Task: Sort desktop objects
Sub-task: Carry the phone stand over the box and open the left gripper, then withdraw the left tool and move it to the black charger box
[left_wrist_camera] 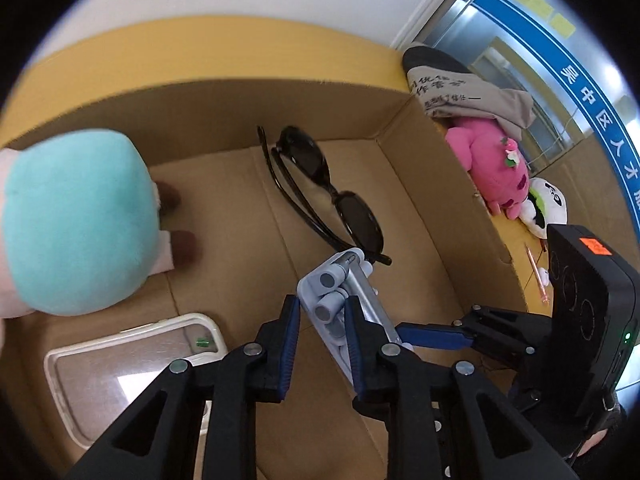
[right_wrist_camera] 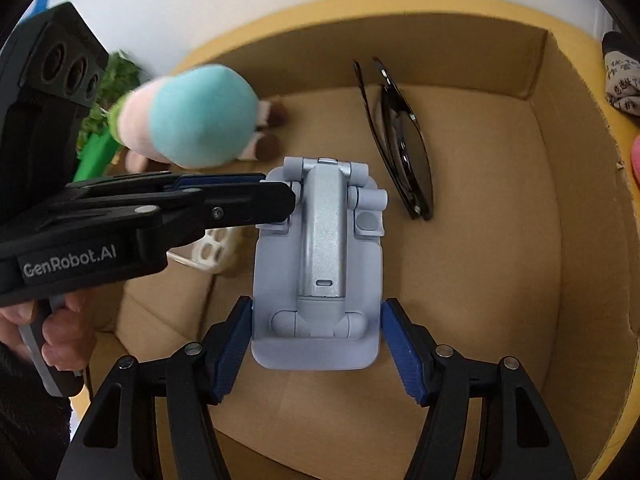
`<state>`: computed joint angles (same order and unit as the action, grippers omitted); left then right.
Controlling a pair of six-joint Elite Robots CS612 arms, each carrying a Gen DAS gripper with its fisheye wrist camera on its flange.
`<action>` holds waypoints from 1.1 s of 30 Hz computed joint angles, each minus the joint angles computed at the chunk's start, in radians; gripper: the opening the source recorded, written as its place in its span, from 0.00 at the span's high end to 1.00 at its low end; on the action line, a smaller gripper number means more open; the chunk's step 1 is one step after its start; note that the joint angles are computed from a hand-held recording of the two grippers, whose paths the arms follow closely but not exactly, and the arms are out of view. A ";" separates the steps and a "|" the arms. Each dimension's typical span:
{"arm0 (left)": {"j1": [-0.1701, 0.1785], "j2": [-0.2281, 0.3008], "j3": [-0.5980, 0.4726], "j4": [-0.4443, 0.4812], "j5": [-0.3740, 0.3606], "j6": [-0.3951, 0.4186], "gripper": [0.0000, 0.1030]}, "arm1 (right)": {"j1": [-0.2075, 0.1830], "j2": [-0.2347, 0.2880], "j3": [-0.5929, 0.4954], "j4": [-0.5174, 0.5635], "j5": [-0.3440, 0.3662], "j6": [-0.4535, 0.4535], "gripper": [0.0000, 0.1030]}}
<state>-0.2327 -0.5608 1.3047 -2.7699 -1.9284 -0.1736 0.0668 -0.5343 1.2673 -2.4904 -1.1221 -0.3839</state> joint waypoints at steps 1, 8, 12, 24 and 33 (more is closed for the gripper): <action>-0.002 0.004 -0.007 0.020 0.006 0.007 0.80 | 0.004 0.006 -0.014 0.027 -0.018 0.004 0.32; 0.001 0.023 -0.029 0.048 0.003 -0.018 0.81 | 0.023 0.023 -0.054 0.053 -0.120 0.016 0.31; -0.003 -0.025 0.039 -0.020 0.058 -0.027 0.83 | 0.021 -0.013 0.017 -0.017 -0.103 -0.010 0.11; -0.223 -0.289 0.629 -0.974 0.956 0.008 0.14 | -0.042 -0.182 0.497 -1.018 -0.073 0.164 0.00; -0.315 -0.313 0.794 -0.992 1.002 -0.150 0.14 | -0.038 -0.269 0.666 -1.111 -0.129 0.080 0.00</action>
